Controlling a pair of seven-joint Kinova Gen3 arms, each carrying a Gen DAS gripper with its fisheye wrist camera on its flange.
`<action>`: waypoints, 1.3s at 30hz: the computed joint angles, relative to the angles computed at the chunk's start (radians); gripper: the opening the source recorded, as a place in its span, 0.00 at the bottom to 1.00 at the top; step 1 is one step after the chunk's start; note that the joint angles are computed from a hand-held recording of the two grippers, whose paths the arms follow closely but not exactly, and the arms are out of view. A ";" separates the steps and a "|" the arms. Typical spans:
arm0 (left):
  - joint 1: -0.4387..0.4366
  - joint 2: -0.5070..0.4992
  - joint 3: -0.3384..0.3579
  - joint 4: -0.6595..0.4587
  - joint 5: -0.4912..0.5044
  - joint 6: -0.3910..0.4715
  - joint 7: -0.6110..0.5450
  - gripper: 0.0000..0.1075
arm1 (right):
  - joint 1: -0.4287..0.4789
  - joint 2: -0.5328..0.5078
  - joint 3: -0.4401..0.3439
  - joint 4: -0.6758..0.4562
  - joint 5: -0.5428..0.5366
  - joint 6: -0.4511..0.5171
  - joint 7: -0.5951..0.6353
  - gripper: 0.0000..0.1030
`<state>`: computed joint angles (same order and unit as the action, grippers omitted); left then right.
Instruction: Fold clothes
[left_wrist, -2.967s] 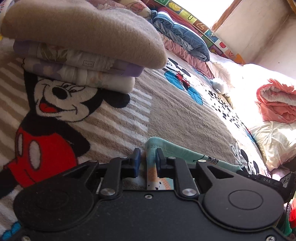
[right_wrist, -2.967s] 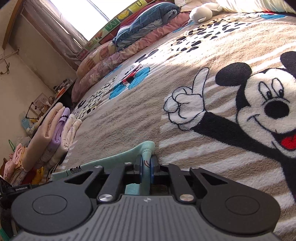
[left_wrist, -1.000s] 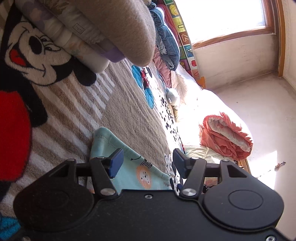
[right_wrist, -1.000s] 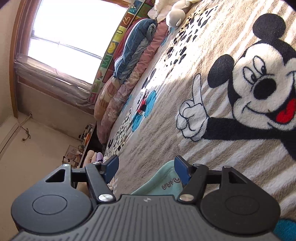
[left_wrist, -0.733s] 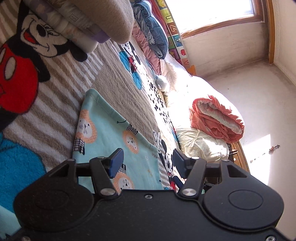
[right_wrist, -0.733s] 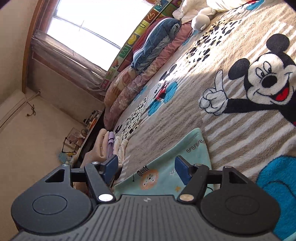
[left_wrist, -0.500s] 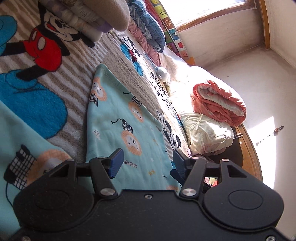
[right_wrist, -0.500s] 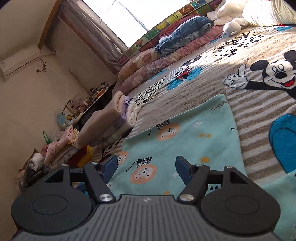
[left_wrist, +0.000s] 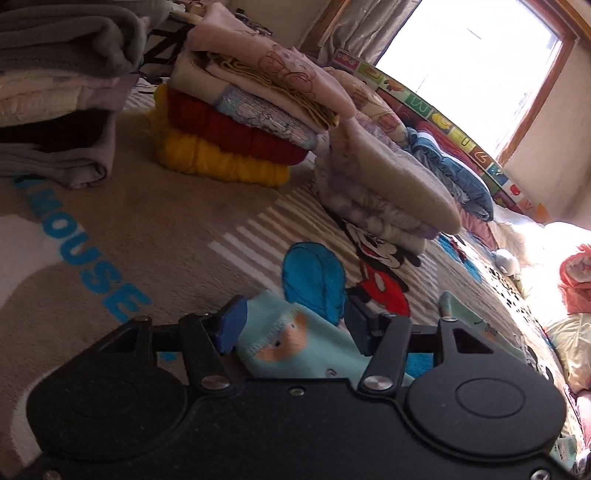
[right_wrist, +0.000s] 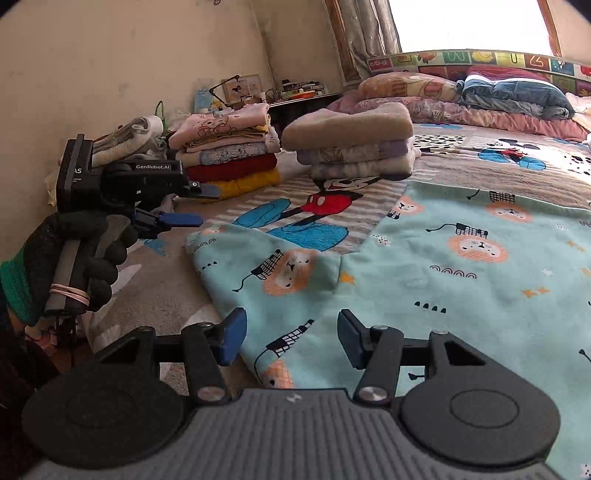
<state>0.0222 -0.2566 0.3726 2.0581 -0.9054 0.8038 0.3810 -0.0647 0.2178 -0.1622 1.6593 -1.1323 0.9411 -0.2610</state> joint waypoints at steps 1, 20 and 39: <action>0.013 -0.012 -0.034 0.020 0.019 -0.007 0.025 0.53 | -0.017 0.006 -0.004 -0.016 0.011 -0.016 -0.019 0.54; -0.292 -0.056 0.011 0.154 0.198 -0.484 -0.022 0.32 | 0.058 0.271 -0.135 -0.106 -0.207 -0.114 -0.397 0.30; -0.468 -0.156 0.153 0.230 0.261 -0.476 -0.015 0.11 | -0.017 0.161 -0.129 -0.119 0.035 -0.222 -0.472 0.12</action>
<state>-0.4454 -0.4122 0.5252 2.2880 -0.6442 0.3279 0.3662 -0.0817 0.3784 -0.2908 1.5400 -1.0978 0.7194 -0.7330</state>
